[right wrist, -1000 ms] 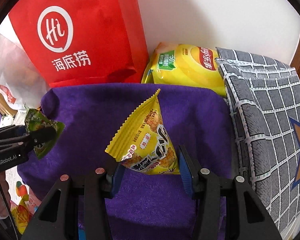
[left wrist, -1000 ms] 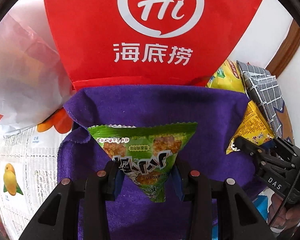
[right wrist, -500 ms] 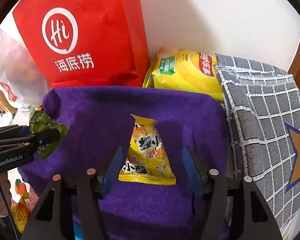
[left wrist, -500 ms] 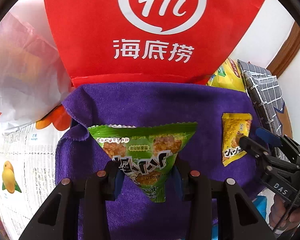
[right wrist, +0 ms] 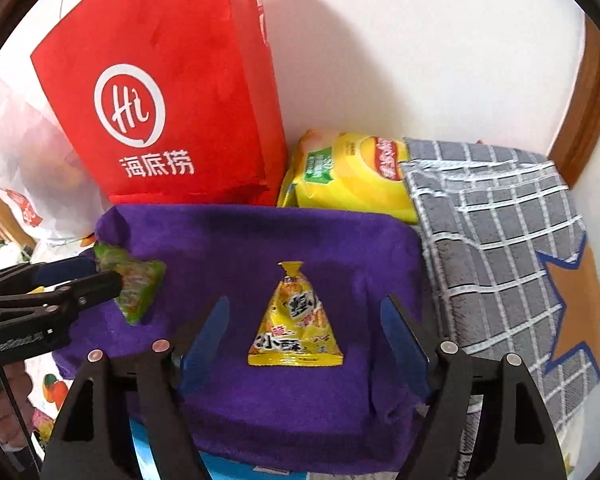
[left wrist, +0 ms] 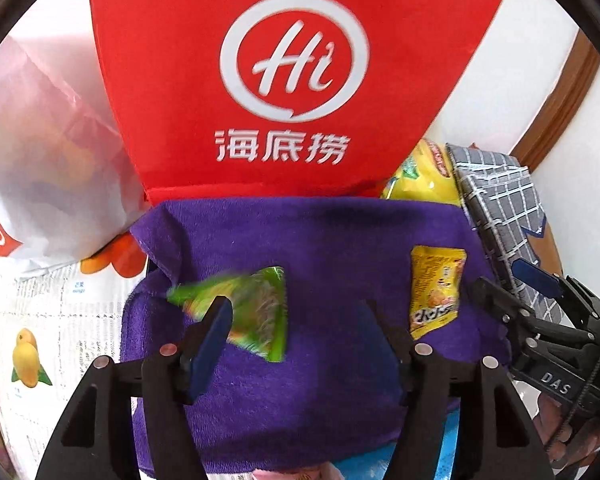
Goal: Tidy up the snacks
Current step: 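Lower the packets onto the purple towel and open both tools, then move both tools back to the snack pile beside the tissue box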
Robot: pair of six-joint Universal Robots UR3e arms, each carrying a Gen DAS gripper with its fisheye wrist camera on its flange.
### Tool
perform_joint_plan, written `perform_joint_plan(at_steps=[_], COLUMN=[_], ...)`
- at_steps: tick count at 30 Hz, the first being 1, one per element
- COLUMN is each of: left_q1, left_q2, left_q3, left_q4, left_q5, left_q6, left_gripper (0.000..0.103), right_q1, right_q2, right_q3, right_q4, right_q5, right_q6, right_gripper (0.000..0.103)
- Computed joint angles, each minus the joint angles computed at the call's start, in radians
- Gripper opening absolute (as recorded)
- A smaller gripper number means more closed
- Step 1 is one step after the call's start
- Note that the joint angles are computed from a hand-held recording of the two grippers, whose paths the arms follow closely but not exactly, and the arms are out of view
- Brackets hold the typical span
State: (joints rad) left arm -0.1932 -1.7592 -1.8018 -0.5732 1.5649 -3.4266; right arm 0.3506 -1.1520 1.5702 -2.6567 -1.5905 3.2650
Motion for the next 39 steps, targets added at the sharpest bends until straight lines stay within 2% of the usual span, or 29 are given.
perform_joint_plan(at_steps=[4,10,17,21,25,30,35,39], left_q1=[-0.014,-0.035,-0.076,-0.103,-0.136,-0.203,-0.300,-0.395], left_q2=[0.045,0.096,0.233,0.304,0.390,0.493,0.571,0.619], left_q3=[-0.006,-0.001,-0.046,-0.056,-0.089,-0.147,-0.219,-0.284], left_q4=[-0.010,-0.030,-0.037,-0.062,-0.107,-0.157,-0.196,-0.210], left_q5=[0.013,0.030,0.064,0.074,0.096,0.163,0.238,0.320], left_q6=[0.000,-0.015,-0.010,-0.005,-0.025,-0.074,-0.141,-0.227], left_gripper=[0.067,0.067,0.067,0.067,0.067,0.067,0.067,0.067], right_q1=[0.015,0.015,0.074,0.083,0.074,0.049,0.021,0.064], right_q2=[-0.051,-0.191,-0.319,-0.421,-0.538,-0.697,-0.823,-0.886], right_q3=[0.001,0.150,0.229,0.314,0.409,0.565,0.658,0.739], right_q4=[0.041,-0.044,0.030,0.035,0.034,-0.027,0.003,-0.040], right_q5=[-0.049,-0.043,-0.131,-0.128,-0.072,0.018,0.083,0.016], right_q6=[0.012,0.049,0.085,0.116,0.144,0.198,0.185,0.208], right_gripper=[0.080,0.082,0.082,0.082,0.082,0.082,0.082,0.082])
